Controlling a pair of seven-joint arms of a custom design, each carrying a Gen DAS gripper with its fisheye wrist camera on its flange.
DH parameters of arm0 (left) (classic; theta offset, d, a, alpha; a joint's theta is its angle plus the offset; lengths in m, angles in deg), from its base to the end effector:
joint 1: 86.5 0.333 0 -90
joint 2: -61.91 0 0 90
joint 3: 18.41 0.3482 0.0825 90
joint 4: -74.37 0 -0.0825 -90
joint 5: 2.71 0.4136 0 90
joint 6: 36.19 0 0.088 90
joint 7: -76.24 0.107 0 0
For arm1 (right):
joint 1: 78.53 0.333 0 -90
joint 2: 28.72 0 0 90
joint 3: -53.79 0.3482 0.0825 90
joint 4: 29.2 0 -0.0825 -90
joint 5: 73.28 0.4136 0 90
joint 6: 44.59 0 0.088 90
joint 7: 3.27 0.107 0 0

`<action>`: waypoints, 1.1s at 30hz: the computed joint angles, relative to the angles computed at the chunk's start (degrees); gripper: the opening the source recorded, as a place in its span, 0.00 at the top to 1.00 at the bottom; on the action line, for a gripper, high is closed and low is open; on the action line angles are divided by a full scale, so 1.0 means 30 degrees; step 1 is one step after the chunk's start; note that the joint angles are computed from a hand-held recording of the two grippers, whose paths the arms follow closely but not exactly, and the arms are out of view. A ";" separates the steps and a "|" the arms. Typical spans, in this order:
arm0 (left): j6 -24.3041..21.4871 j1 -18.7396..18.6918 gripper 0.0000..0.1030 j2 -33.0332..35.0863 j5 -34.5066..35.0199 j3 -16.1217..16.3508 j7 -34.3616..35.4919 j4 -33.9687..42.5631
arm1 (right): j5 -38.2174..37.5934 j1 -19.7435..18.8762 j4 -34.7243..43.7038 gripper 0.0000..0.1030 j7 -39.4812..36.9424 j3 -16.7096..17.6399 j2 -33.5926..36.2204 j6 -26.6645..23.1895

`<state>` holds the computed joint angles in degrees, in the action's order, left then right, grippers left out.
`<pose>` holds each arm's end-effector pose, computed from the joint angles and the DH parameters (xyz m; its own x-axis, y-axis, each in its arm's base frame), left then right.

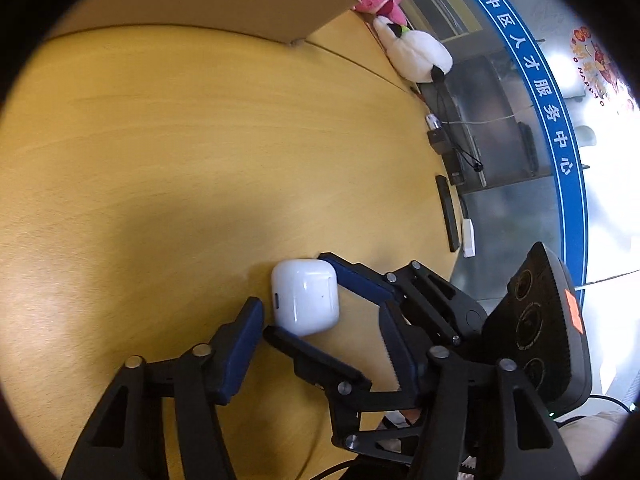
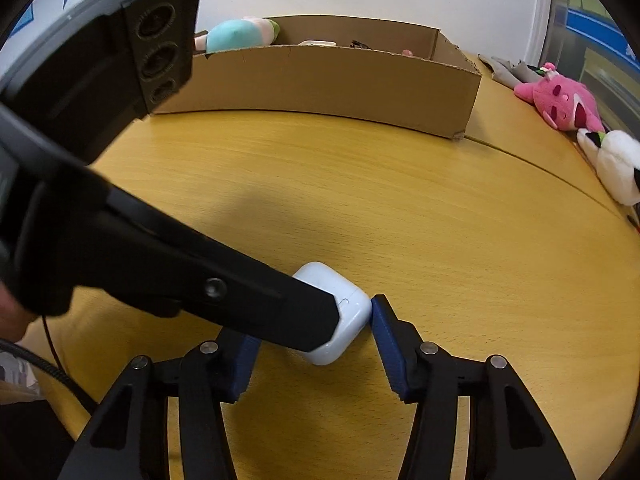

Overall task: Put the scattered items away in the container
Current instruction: 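Close the right gripper on the earbud case and lift it, then carry the earbud case with the right gripper into the box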

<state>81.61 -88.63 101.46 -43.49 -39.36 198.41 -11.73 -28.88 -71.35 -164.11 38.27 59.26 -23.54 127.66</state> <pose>0.6985 -0.2804 0.3016 -0.3873 -0.5592 0.7330 -0.8945 0.4206 -0.1518 0.5554 0.0721 0.3507 0.3295 -0.9431 -0.0436 -0.7838 -0.2475 -0.5696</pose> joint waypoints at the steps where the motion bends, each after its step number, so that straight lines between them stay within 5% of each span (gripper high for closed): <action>1: 0.0053 -0.0035 0.53 0.0015 0.0049 0.0033 -0.0042 0.0018 | 0.0435 -0.0047 0.0020 0.45 -0.0282 0.0124 -0.0013 -0.0012; 5: 0.0355 -0.0200 0.77 0.0144 0.0501 0.0297 -0.0549 0.0139 | 0.1992 -0.0192 0.0283 0.45 -0.1657 0.0316 0.0035 -0.0351; 20: 0.1935 0.0758 0.79 -0.1329 -0.0461 -0.0011 0.0975 -0.0997 | 0.5480 0.0406 0.1383 0.45 -0.5413 0.0363 -0.0134 -0.0342; 33: 0.4107 0.1630 0.79 -0.2848 -0.1933 0.0636 0.2610 0.0544 | 0.3475 0.0863 0.6704 0.45 -0.8269 0.0949 0.1511 -0.0596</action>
<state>93.93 -83.74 92.91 -49.29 -37.45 206.24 -10.10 -18.45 -68.76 -143.99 13.46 62.10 -19.01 125.87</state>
